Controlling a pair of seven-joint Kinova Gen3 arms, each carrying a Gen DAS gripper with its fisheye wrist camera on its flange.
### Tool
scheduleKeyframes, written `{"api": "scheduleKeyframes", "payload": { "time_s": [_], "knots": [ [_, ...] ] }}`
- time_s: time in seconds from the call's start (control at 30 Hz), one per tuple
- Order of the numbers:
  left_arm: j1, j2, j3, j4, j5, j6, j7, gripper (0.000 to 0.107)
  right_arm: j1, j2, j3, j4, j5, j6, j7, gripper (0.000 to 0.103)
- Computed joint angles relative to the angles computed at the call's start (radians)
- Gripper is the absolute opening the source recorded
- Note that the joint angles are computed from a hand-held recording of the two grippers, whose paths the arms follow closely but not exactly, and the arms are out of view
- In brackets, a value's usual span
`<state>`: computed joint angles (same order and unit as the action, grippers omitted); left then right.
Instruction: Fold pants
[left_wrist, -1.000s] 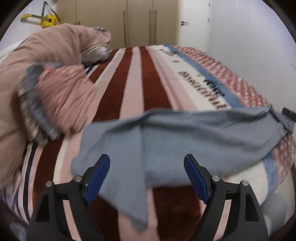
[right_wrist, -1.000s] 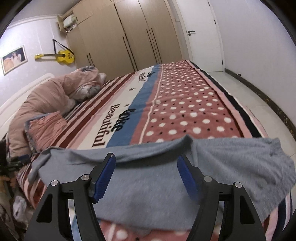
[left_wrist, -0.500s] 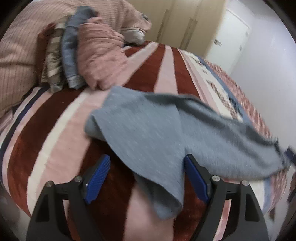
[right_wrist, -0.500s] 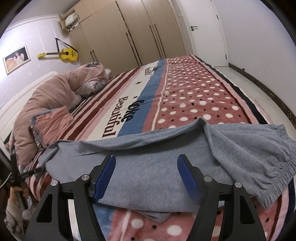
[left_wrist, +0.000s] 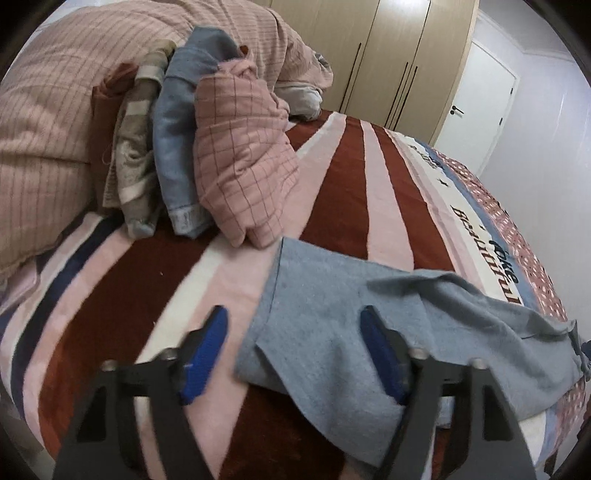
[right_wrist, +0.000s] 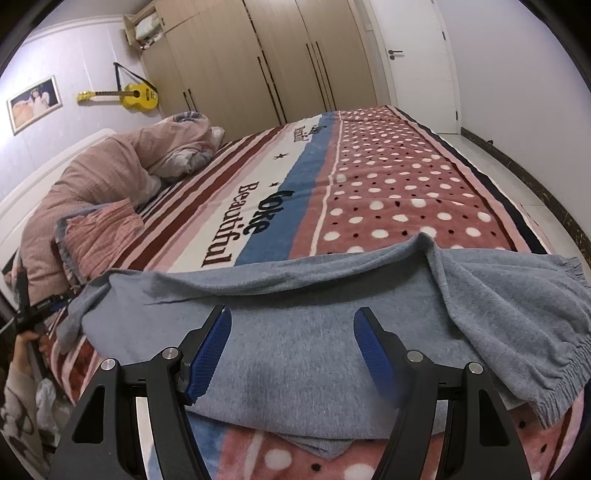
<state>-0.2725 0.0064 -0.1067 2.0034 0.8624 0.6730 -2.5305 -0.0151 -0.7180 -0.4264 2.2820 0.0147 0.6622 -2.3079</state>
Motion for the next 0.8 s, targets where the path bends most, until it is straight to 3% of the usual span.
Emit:
{"api": "scheduleKeyframes", "payload": {
  "time_s": [0.07,0.13,0.23,0.3,0.47,0.53,0.63,0.73,0.8],
  "knots": [
    [0.007,0.005,0.012,0.004,-0.041,0.003,0.02,0.053,-0.006,0.005,0.003,0.003,-0.006,-0.007,0.0,0.065],
    [0.035,-0.023,0.027,0.038,-0.109,-0.06,0.087,0.053,-0.004,0.005,-0.001,0.005,-0.01,-0.012,-0.004,0.065],
    [0.074,-0.066,0.018,0.098,-0.115,-0.126,0.112,0.048,-0.006,0.001,-0.006,0.004,-0.015,-0.01,-0.009,0.065],
    [0.109,-0.094,0.029,0.133,-0.154,-0.197,0.134,0.043,-0.004,-0.003,-0.011,-0.002,-0.014,-0.003,-0.009,0.065],
    [0.198,-0.145,0.051,0.207,-0.268,-0.376,0.198,0.042,-0.007,-0.016,-0.004,-0.005,-0.016,0.003,-0.008,0.065],
    [0.177,-0.166,0.113,0.243,-0.285,-0.457,0.202,0.042,-0.007,-0.019,-0.003,-0.006,-0.018,0.006,-0.006,0.065],
    [0.101,-0.205,0.252,0.297,-0.389,-0.567,0.243,0.042,-0.008,-0.02,0.001,-0.006,-0.021,0.008,-0.004,0.065],
    [0.086,-0.194,0.28,0.296,-0.415,-0.555,0.236,0.04,-0.01,-0.024,0.007,-0.007,-0.025,0.01,-0.001,0.065],
    [0.125,-0.172,0.206,0.259,-0.351,-0.478,0.205,0.036,-0.011,-0.026,0.01,-0.005,-0.027,0.008,0.0,0.065]
  ]
}}
